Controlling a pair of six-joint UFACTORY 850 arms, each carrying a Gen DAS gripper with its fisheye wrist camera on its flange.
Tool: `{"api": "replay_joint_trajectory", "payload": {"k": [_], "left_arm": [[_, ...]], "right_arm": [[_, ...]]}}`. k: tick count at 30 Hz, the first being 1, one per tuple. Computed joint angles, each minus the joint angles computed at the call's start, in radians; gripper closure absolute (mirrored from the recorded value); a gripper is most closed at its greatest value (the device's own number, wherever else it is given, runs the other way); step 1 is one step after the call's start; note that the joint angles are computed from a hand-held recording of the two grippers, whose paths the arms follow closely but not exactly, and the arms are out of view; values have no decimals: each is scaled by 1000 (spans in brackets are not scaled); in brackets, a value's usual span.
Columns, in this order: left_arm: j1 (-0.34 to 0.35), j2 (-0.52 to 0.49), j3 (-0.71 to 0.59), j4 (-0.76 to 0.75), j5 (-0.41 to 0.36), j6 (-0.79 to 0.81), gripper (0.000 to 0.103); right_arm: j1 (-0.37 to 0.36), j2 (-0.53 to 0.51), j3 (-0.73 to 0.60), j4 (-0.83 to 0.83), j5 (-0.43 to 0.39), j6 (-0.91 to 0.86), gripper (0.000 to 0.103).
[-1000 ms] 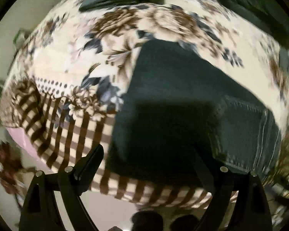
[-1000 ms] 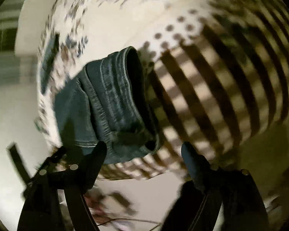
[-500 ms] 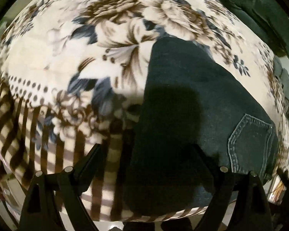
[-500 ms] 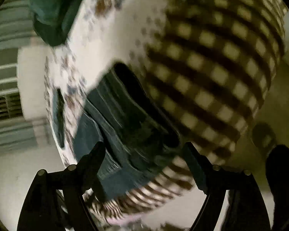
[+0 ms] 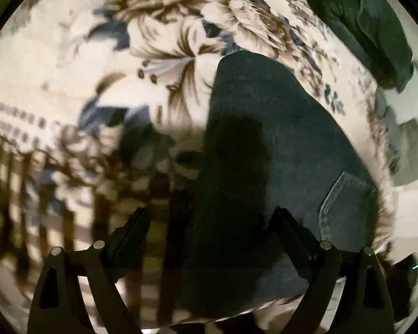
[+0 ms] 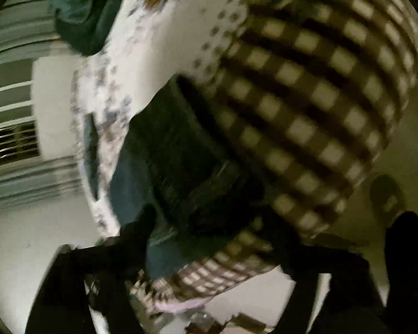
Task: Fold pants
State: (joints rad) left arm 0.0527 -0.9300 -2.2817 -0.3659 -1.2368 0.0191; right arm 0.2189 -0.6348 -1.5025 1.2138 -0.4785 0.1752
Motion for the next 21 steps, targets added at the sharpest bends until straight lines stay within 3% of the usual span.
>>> {"api": "replay_joint_trajectory", "payload": {"k": [3,5,6,12,21], "left_arm": [[12,-23,-5,-68,-2,7,11],[14,-34,-14,-86,-5,8,11],[14,-40,-22,-92,-9,11,11],[14,-61,-50,-111,-20,57,11],[22,-68,-42,-157,-10,87,8]], "right_arm": [[13,-86,-46,196,-107,-156,20],[23,-136,-63,325,-131,-248,20],[25,-146,-65,367,-128,-286,15],[38,-141,-48,655,-83,-519,15],[39,-191,-145,536,-60,-419,6]]}}
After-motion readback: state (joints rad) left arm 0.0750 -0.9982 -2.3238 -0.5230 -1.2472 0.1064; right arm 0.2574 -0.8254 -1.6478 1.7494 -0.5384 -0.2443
